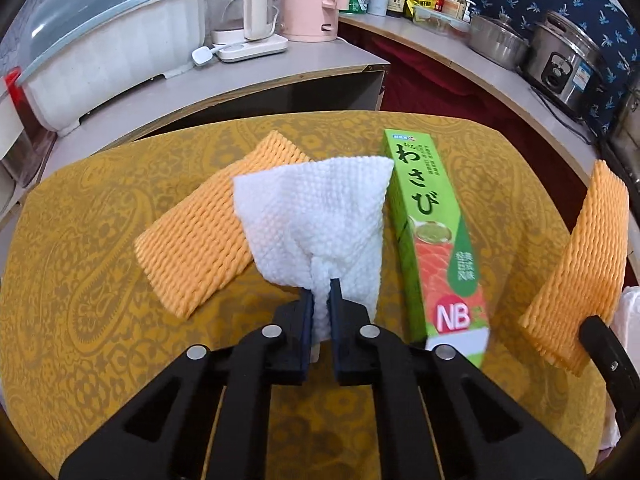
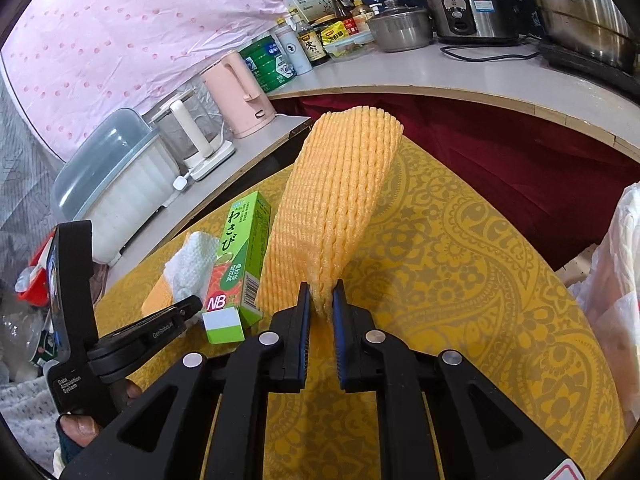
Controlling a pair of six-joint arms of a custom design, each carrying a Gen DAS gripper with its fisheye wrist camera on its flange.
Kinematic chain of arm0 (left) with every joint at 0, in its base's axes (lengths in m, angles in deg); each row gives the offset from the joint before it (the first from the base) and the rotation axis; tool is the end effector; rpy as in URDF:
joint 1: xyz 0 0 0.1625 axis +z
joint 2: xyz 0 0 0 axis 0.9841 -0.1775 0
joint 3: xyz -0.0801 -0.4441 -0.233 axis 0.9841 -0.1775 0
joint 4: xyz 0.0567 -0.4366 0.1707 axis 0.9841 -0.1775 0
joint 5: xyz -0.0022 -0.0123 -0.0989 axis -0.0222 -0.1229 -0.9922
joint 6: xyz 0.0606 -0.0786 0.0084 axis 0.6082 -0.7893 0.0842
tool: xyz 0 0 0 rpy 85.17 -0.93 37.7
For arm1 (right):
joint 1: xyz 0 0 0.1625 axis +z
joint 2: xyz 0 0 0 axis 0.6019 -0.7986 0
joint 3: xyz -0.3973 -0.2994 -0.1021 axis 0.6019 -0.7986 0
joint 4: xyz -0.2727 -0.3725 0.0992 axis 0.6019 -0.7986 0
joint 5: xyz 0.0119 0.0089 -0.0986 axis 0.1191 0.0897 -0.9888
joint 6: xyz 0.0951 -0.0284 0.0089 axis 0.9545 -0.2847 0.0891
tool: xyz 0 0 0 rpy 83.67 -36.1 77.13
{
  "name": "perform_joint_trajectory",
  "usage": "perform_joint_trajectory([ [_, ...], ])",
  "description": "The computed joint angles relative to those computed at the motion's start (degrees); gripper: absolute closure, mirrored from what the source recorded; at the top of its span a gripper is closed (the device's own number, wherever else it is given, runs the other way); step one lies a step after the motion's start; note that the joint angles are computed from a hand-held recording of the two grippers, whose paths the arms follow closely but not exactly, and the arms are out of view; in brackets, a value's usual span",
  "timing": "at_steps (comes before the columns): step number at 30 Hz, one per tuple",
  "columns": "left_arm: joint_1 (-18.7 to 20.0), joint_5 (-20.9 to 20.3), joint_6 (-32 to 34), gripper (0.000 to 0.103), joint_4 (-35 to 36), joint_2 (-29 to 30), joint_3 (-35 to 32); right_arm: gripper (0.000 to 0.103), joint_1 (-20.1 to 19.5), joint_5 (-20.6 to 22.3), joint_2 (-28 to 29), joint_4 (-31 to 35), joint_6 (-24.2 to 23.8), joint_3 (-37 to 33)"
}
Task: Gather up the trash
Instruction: 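Grasp the white tissue with the left tool while the right tool lifts the orange cloth, then carry the tissue and orange cloth over the trash bin with both tools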
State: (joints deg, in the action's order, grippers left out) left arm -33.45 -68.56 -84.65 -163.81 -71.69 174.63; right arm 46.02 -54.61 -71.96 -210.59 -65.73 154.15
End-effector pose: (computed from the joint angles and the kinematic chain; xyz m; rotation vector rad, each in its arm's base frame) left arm -0.1921 -0.5237 -0.0074 -0.3874 2.0952 -0.9539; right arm 0.0639 -0.5574 0.1427 0.7139 -2.7567 0.6929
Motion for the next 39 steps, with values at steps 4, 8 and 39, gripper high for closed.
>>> perform_joint_trajectory([
  [4,-2.9,-0.1,-5.1,0.098,3.6,-1.3,1.1,0.092,-0.4,0.9,-2.6,0.8,-0.1,1.1],
  [8,-6.8,-0.2,-12.5,0.098,10.6,-3.0,1.5,0.092,-1.1,2.4,-6.6,2.1,-0.6,2.7],
  [39,-21.7,-6.3,4.0,0.098,5.1,14.1,-18.3,0.092,-20.0,11.0,-33.1,15.5,-7.4,4.8],
])
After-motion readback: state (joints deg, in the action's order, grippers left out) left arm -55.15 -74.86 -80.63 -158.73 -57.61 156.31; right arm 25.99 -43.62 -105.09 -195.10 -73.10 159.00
